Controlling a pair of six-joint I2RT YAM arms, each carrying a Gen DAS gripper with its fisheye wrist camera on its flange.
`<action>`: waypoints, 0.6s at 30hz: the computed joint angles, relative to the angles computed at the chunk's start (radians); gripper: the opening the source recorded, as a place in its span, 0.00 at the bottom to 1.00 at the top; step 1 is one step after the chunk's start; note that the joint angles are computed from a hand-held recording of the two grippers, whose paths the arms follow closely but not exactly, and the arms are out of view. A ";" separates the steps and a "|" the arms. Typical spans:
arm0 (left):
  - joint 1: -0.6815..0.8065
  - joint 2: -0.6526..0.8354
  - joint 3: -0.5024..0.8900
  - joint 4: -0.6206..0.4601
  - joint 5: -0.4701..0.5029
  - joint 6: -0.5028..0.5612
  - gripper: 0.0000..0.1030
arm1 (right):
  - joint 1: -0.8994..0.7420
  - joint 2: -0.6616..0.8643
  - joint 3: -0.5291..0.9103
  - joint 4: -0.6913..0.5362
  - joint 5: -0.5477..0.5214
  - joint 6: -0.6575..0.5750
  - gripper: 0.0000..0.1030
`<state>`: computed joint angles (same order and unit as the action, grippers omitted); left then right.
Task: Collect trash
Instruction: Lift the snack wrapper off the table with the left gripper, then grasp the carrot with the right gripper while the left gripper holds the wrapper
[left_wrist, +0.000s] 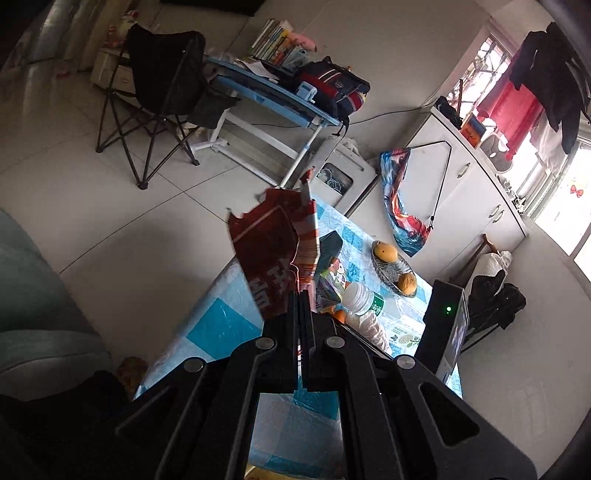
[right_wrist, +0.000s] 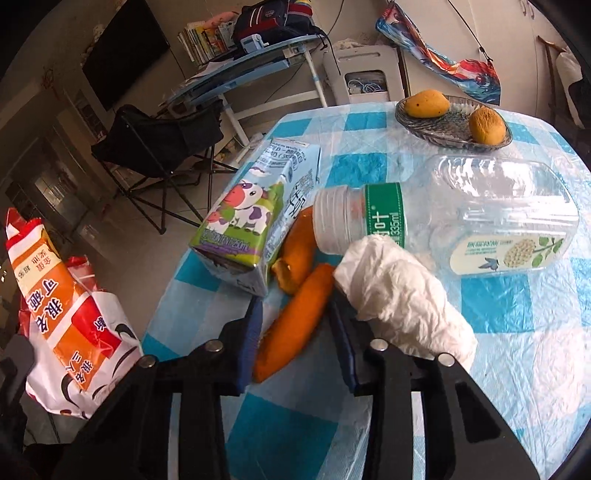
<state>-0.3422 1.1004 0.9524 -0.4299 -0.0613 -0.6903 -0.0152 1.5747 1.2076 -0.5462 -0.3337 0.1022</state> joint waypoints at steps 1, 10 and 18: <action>-0.001 0.005 0.003 0.001 0.002 0.000 0.01 | 0.002 -0.004 -0.002 -0.009 -0.002 -0.011 0.26; -0.013 0.038 -0.004 -0.003 0.056 -0.003 0.01 | -0.130 -0.185 -0.151 -0.105 -0.111 -0.221 0.18; -0.041 0.113 -0.008 -0.006 0.022 -0.021 0.48 | -0.383 -0.259 -0.211 -0.209 -0.228 -0.379 0.18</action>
